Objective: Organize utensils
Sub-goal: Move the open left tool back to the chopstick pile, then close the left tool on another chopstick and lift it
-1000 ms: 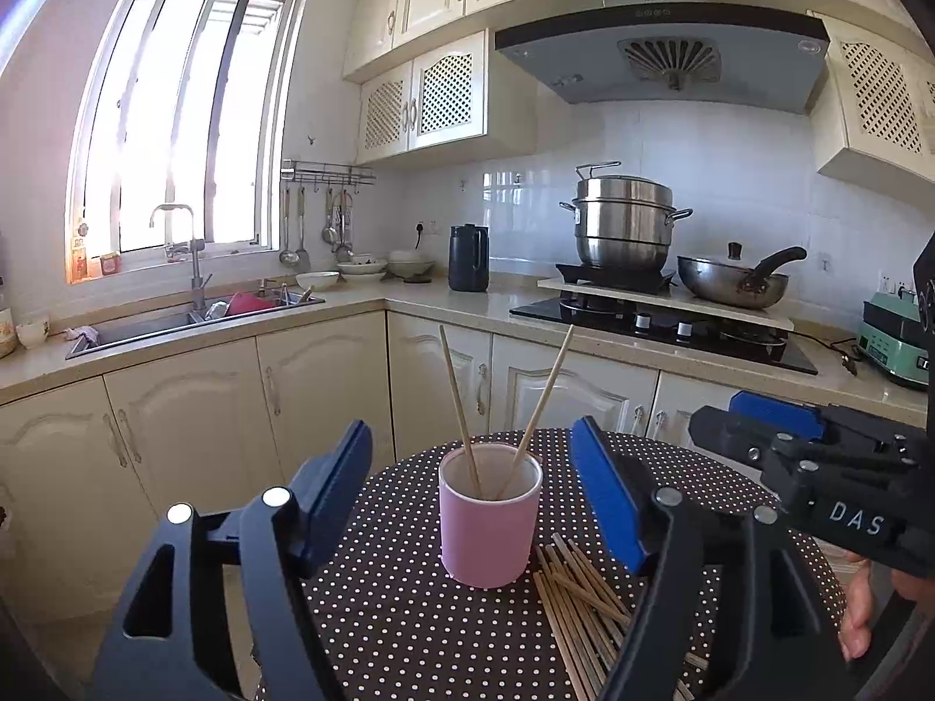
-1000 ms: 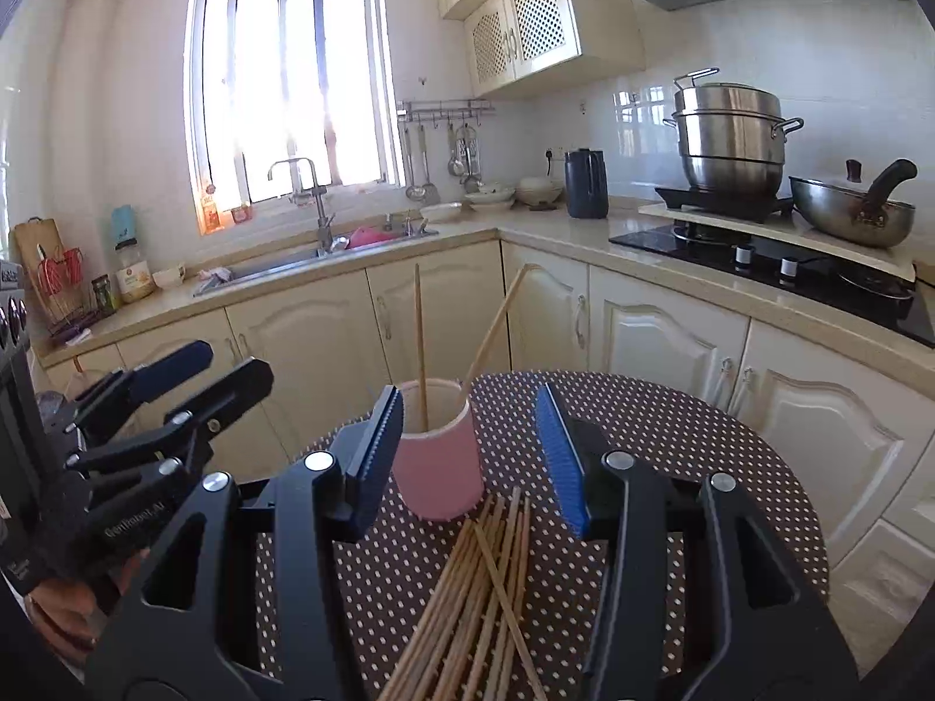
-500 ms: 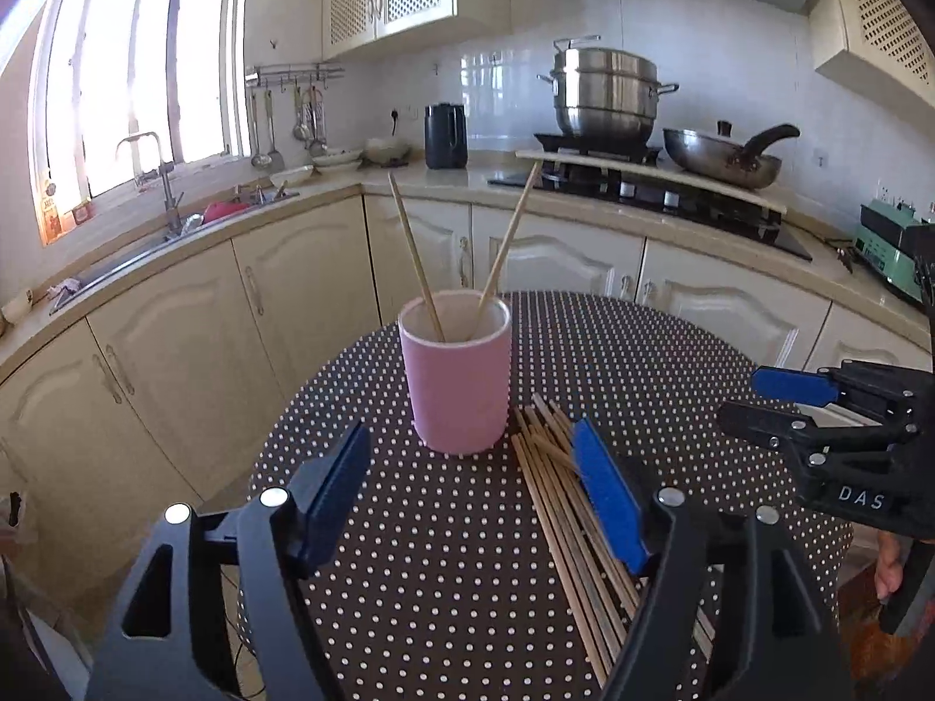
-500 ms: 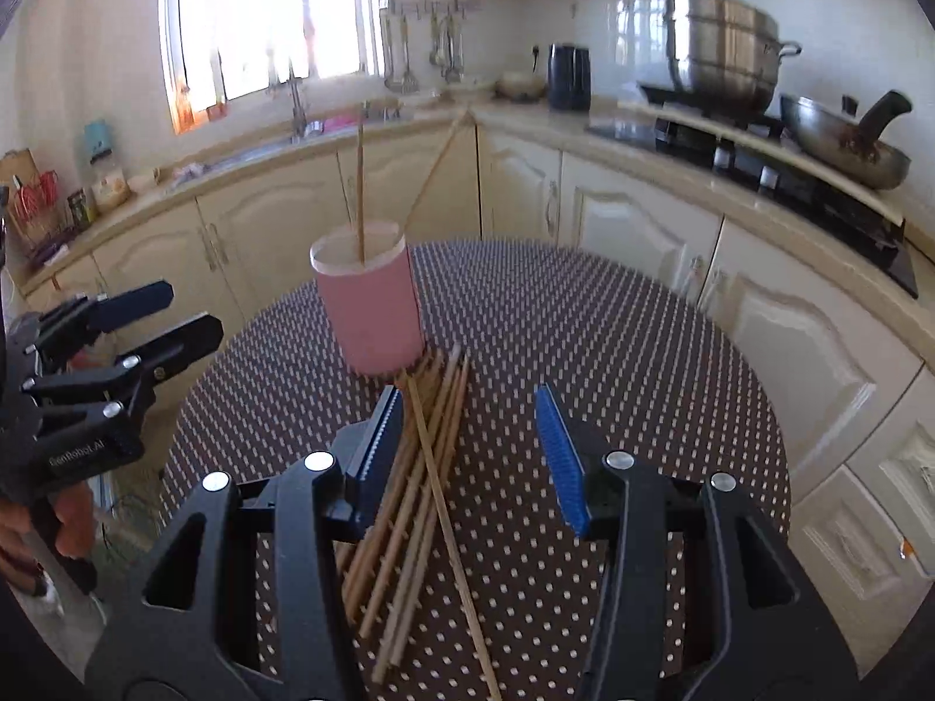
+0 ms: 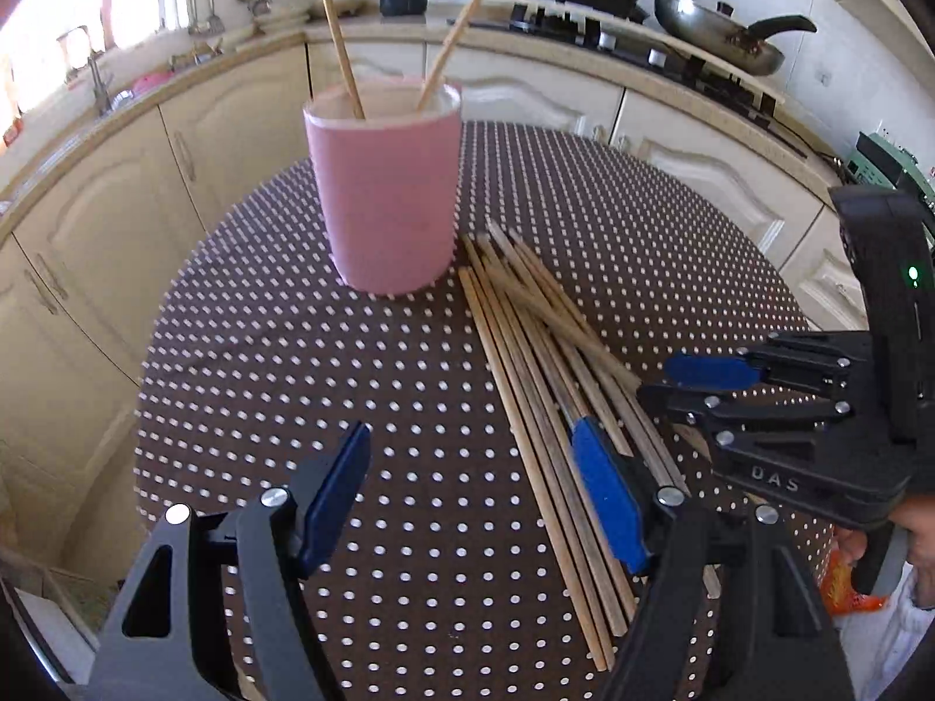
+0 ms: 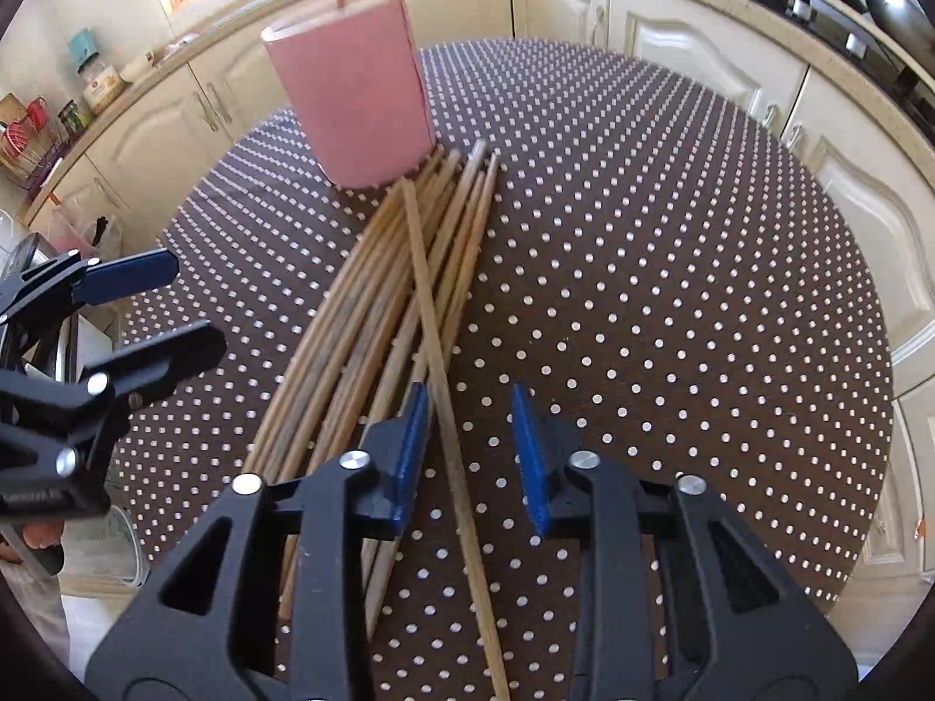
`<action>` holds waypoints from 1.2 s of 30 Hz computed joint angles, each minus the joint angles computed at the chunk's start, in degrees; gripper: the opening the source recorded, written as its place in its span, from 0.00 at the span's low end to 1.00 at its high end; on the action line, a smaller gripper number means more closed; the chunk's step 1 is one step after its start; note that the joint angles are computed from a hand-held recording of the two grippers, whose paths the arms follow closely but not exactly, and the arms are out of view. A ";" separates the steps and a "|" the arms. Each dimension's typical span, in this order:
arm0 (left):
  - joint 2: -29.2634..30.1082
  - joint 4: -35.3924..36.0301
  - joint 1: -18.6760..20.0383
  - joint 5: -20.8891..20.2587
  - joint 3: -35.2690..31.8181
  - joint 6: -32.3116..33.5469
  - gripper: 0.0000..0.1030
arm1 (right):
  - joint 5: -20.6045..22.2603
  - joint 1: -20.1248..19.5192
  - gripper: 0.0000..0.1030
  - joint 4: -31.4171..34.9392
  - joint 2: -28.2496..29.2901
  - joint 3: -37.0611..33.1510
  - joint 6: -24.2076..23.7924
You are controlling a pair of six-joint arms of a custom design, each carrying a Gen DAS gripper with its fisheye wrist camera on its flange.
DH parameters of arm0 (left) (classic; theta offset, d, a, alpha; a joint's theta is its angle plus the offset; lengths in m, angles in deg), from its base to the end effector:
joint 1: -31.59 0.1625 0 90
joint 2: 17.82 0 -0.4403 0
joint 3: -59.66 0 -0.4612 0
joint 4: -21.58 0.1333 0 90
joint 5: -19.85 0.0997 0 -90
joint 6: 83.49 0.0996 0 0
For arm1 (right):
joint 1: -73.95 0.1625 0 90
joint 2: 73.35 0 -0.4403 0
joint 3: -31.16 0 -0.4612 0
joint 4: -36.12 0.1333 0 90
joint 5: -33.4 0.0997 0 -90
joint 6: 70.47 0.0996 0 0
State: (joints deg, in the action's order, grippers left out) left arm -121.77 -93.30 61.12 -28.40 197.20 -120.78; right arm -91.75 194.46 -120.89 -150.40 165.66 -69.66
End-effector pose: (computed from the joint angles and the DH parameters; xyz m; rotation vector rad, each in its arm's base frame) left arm -0.2195 -0.3538 0.2461 0.5709 2.4238 -0.5904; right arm 0.2983 -0.3566 0.1391 0.5911 -2.4942 0.4254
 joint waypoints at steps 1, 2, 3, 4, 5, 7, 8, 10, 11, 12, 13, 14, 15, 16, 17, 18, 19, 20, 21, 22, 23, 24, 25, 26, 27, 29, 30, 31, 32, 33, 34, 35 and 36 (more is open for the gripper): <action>0.49 -0.38 0.60 -0.49 -0.08 0.21 0.68 | 0.81 -0.49 0.24 -0.54 -0.16 0.12 -0.11; 0.96 -0.69 1.13 -0.83 -0.07 0.44 0.68 | 1.26 -0.76 0.23 -0.61 -0.14 0.07 -0.04; 1.52 -1.10 1.56 -1.05 -0.08 0.74 0.68 | 1.62 -1.08 0.19 -0.60 -0.18 0.04 -0.16; 2.06 -1.35 2.03 -1.34 -0.13 0.94 0.67 | 1.48 -1.25 0.16 -0.16 -0.05 -0.11 -0.27; 2.37 -1.79 2.44 -1.86 -0.11 1.28 0.58 | 1.23 -1.38 0.13 0.13 0.13 -0.38 -0.54; 3.38 -2.41 3.72 -3.61 -0.50 1.73 0.53 | 1.66 -1.82 0.12 0.37 0.09 -0.60 -0.86; 3.89 -2.68 4.07 -3.63 -0.64 1.72 0.53 | 1.83 -1.92 0.12 0.42 0.20 -0.72 -0.79; 4.93 -2.98 4.82 -3.41 -0.89 1.62 0.53 | 1.84 -2.26 0.12 0.30 0.17 -0.80 -0.94; 5.40 -2.69 5.02 -3.28 -1.12 1.32 0.53 | 2.21 -2.70 0.12 0.47 -0.44 -0.66 -1.32; 5.88 -2.58 5.34 -3.20 -1.29 1.15 0.53 | 2.70 -3.07 0.12 0.39 -0.58 -0.69 -1.54; 6.26 -2.98 5.53 -3.02 -1.34 1.36 0.53 | 3.15 -3.37 0.12 0.43 -0.73 -0.71 -1.67; 6.43 -3.03 5.56 -2.89 -1.40 1.43 0.53 | 3.49 -3.53 0.12 0.55 -0.89 -0.69 -1.73; 6.74 -3.12 5.60 -2.79 -1.44 1.46 0.53 | 3.74 -3.87 0.12 0.98 -1.54 -0.62 -2.06; 7.25 -3.35 5.71 -2.82 -1.61 1.58 0.53 | 3.94 -4.06 0.12 1.08 -1.61 -0.68 -2.22; 7.72 -3.23 5.68 -2.48 -1.76 1.46 0.53 | 4.02 -4.07 0.12 1.27 -1.71 -0.72 -2.22; 8.93 -3.94 5.79 -2.18 -2.17 1.75 0.53 | 4.10 -4.20 0.12 1.48 -1.74 -0.84 -2.23; 9.39 -4.19 5.87 -2.33 -2.38 1.86 0.53 | 3.99 -3.74 0.12 1.72 -1.71 -0.77 -1.64; 10.01 -4.10 5.95 -2.30 -2.88 1.78 0.53 | 3.93 -3.77 0.12 2.06 -1.67 -0.95 -1.57; 10.49 -3.68 5.96 -2.18 -3.28 1.51 0.53 | 3.70 -3.68 0.12 2.36 -1.53 -1.16 -1.44; 11.13 -3.53 6.13 -2.21 -3.75 1.62 0.53 | 3.52 -3.48 0.12 2.76 -1.33 -1.37 -1.19; 11.39 -3.21 6.23 -2.27 -4.11 1.71 0.52 | 3.38 -3.42 0.12 3.42 -1.27 -1.63 -0.98; 11.63 -3.15 6.37 -2.67 -4.46 2.02 0.46 | 3.21 -3.31 0.12 3.86 -0.94 -2.00 -0.80; 11.67 -3.17 6.58 -3.20 -4.67 2.31 0.44 | 3.07 -3.25 0.12 4.26 -0.77 -2.23 -0.73; 11.67 -2.85 6.80 -3.43 -4.93 2.32 0.42 | 2.97 -3.17 0.12 4.72 -0.67 -2.45 -0.63; 11.54 -2.39 6.96 -3.40 -5.10 2.11 0.42 | 2.92 -3.16 0.12 5.32 -0.59 -2.72 -0.44; 11.33 -1.45 7.15 -3.19 -5.33 1.87 0.42 | 2.93 -3.19 0.12 6.13 -0.37 -3.17 -0.13; 11.48 -1.30 7.38 -3.52 -5.61 1.90 0.42 | 2.96 -3.21 0.12 6.38 -0.22 -3.39 0.07; 11.25 -0.73 7.51 -3.75 -5.77 1.44 0.42 | 2.95 -3.28 0.12 6.53 -0.04 -3.64 0.13; 11.63 -0.35 7.66 -3.91 -6.17 0.61 0.42 | 2.78 -3.24 0.12 6.63 0.21 -3.86 0.18; 12.06 0.07 7.64 -3.70 -6.49 0.05 0.42 | 2.69 -3.31 0.12 6.83 0.50 -4.24 0.20; 12.48 0.45 7.60 -3.56 -6.78 0.14 0.42 | 2.61 -3.29 0.12 7.18 0.73 -4.55 0.47; 12.16 1.30 7.47 -3.17 -6.77 0.23 0.42 | 2.52 -3.23 0.12 7.58 0.87 -4.79 0.76; 12.44 2.27 7.06 -2.42 -6.93 0.25 0.42 | 2.34 -3.16 0.12 7.99 1.04 -5.05 0.97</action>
State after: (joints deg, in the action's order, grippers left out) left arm -109.34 -91.03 68.17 -30.82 190.26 -120.53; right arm -89.40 191.30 -112.89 -149.37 160.61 -68.69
